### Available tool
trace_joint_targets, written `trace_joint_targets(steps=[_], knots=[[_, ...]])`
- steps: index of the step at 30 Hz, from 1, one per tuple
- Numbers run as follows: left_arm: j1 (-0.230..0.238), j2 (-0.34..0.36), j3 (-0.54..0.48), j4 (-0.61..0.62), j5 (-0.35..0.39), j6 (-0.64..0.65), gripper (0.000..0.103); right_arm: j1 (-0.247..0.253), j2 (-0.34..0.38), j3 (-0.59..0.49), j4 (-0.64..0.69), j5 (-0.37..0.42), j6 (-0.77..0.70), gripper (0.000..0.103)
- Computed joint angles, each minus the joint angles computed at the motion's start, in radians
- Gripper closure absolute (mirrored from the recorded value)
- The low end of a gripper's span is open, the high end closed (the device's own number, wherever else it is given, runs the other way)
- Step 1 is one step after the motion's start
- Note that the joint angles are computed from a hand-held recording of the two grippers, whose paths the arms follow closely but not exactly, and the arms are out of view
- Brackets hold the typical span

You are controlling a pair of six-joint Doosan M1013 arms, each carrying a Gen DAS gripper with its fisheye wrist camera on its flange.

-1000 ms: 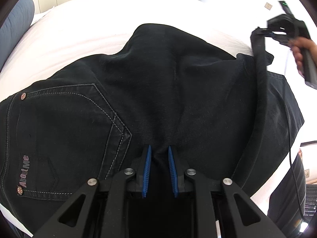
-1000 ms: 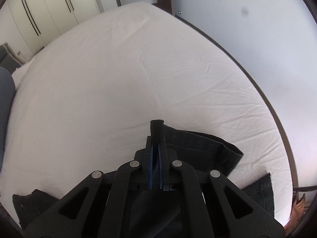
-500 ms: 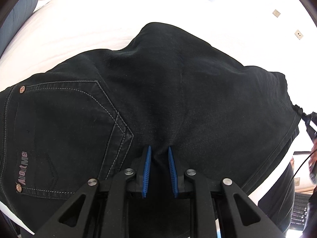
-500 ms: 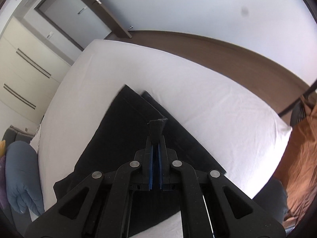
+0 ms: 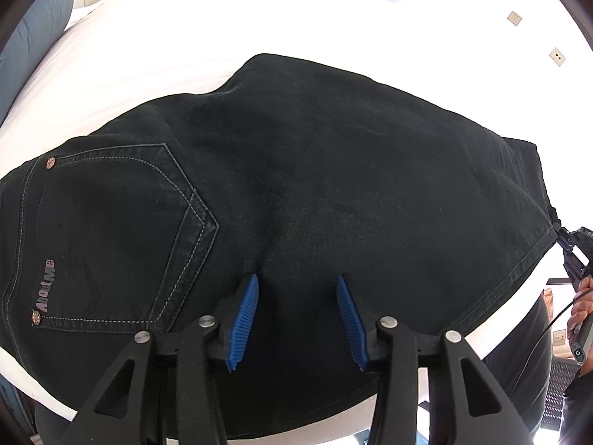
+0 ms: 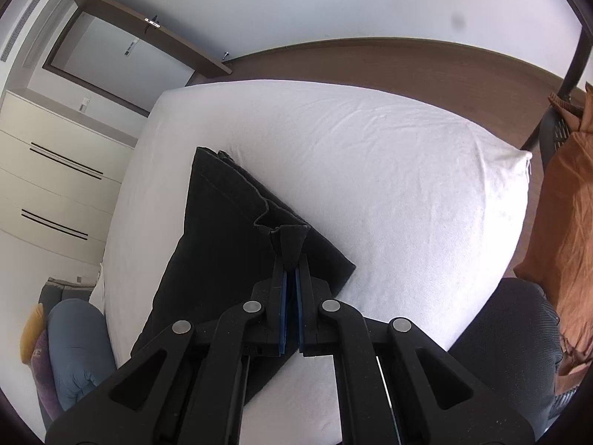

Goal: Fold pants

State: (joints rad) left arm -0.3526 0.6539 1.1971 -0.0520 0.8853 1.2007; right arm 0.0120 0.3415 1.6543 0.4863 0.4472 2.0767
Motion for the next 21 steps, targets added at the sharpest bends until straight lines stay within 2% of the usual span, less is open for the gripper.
trace_joint_targets(steps=[4,7,9,18,21], knots=[[0.0,0.005,-0.009,0.008,0.016,0.003,0.055,-0.015,0.009,0.04,0.137,-0.04,-0.126,0.101],[-0.003,0.011,-0.016,0.015,0.02,-0.008,0.054,-0.015,0.009,0.04,0.146,-0.042,-0.139,0.101],[-0.004,0.008,-0.013,0.019,0.02,-0.01,0.054,-0.026,-0.02,0.071,0.199,-0.04,-0.178,0.101],[-0.008,-0.022,0.04,0.024,-0.018,-0.025,0.053,-0.023,-0.044,0.082,0.155,-0.037,-0.149,0.101],[-0.003,-0.024,0.05,0.003,-0.036,-0.015,0.048,-0.028,-0.044,0.093,0.206,-0.039,-0.181,0.101]])
